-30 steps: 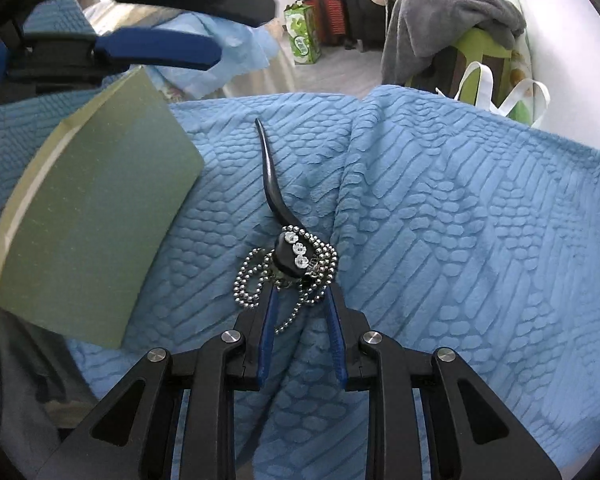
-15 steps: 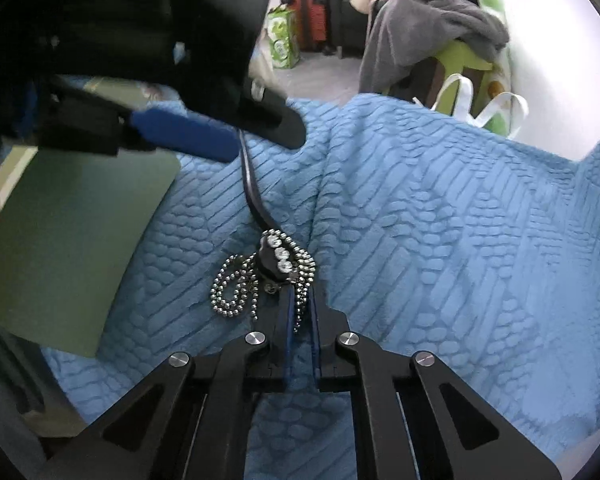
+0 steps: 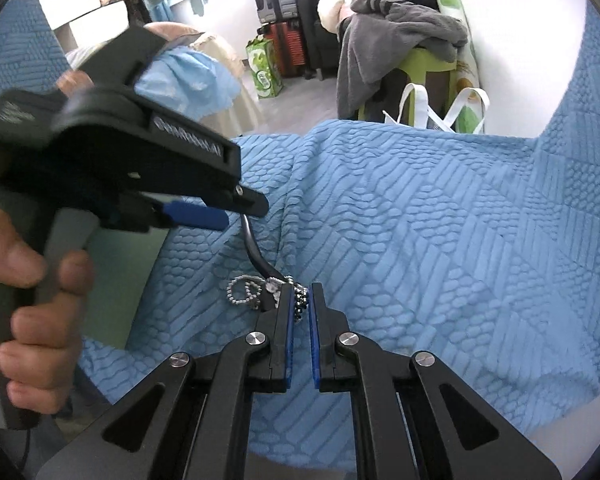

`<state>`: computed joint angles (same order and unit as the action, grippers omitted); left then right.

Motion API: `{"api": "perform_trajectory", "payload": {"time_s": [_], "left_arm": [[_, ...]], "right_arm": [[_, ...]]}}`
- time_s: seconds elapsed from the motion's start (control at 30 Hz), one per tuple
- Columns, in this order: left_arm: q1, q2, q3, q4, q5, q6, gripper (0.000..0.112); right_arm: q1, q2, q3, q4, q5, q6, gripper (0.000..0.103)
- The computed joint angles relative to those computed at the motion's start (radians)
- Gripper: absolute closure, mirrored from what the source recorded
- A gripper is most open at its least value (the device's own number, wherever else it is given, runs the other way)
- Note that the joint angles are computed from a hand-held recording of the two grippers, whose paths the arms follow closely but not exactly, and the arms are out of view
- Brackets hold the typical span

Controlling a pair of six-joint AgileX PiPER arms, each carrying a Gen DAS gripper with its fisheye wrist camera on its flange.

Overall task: Organize jewelry
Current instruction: 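Grasp the black pin with the left tool while the right tool releases the ball chain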

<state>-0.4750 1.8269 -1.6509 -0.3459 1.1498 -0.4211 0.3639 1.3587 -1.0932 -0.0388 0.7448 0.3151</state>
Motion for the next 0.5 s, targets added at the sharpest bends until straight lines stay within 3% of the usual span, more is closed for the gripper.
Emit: {"api": "perform_trajectory", "payload": {"time_s": [0.13,0.23,0.3,0.5], "left_arm": [[0.003,-0.008,0.038,-0.035,-0.038,0.018,0.075],[-0.02,-0.007,0.035,-0.008,-0.055,0.009,0.082],[-0.029,-0.007,0.048,-0.01,-0.072,0.026,0.096],[-0.054,-0.027,0.045,0.006,-0.107,0.05,0.105]], "right_arm": [[-0.028,-0.029,0.027,0.049,-0.003,-0.038,0.098],[-0.043,-0.032,0.032,0.083,-0.007,-0.068,0.098],[-0.057,-0.036,0.039,0.127,-0.011,-0.111,0.098],[-0.048,-0.048,0.054,0.191,0.003,-0.17,0.098]]}}
